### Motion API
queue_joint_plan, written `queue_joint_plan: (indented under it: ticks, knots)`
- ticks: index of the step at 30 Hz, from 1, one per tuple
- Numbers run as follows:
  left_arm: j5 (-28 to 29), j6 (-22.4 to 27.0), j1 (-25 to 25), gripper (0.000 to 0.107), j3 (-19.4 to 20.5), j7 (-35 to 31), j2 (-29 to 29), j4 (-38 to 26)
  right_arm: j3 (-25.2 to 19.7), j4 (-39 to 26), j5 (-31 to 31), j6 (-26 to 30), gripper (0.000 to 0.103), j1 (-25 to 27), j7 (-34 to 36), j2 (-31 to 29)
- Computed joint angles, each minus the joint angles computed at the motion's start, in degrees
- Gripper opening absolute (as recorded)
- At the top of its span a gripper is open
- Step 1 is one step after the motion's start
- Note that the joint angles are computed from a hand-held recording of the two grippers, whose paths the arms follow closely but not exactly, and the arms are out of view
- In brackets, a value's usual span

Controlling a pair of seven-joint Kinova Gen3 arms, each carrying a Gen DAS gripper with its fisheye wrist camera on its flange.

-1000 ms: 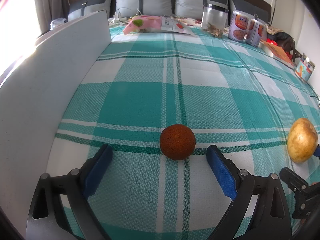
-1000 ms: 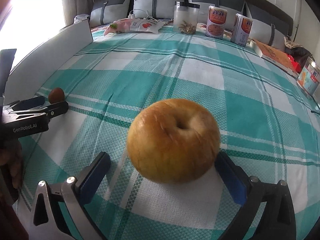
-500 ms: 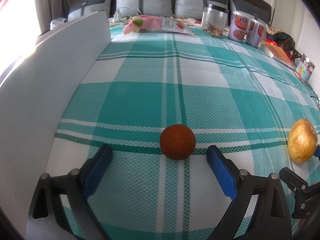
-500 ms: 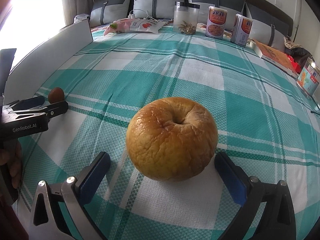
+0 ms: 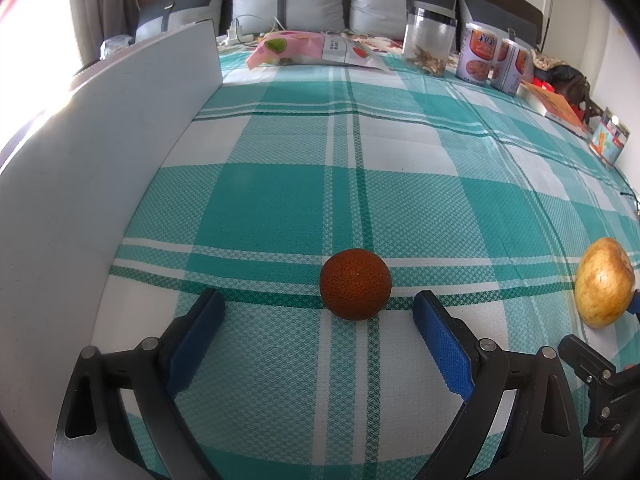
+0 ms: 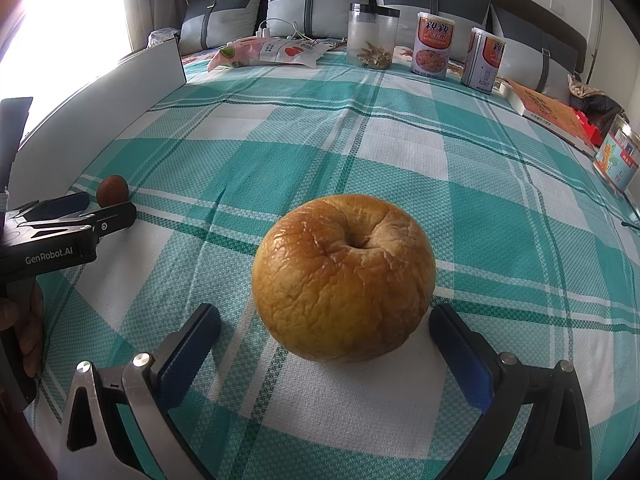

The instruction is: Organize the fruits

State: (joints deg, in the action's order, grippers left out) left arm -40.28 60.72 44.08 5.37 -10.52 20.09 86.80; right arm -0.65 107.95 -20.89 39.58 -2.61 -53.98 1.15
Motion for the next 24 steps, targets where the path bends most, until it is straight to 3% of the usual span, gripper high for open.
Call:
queue_joint_plan:
  ticks: [9,14,16,20,22,24]
  knots:
    - [-0.06,-0.02,-0.14,0.096,0.19,0.07,-0.01,0.05,0.04,0.02,0.04,-0.01,0.103,-0.04,-0.03,-0.02]
    - [2.8,-3.14,4.48,0.096,-6.85,-1.75,-0.81,1.14,0.1,0.09,-0.03,0.1,0.103,0.0,0.04,-0.19]
    - [4.4,-7.8,1.63,0.096,-4.92,-4.13,-3.46,4.2,0.13,0.1,-0.12,0.14,0.103,0.01,0.12,-0.21]
    - [6.77,-16.19,-7.89,0.095,3.92,-3.17,-9.85,11.12,0.11,0.07,-0.35,-0.08,0.103,0.02,0.29,0.06]
    - [5.67,-16.19,-7.85,0.094,4.19,-1.93,-9.6,11.09,0.08,0.08,-0.32,-0.09,0.103,0.03,0.25,0.05]
    - [4.55,-12.63,-5.35,0.093,2.55,-2.64,-7.02,7.97,0.07,0.09,-0.35,-0.09,0.103,0.04,0.26,0.05]
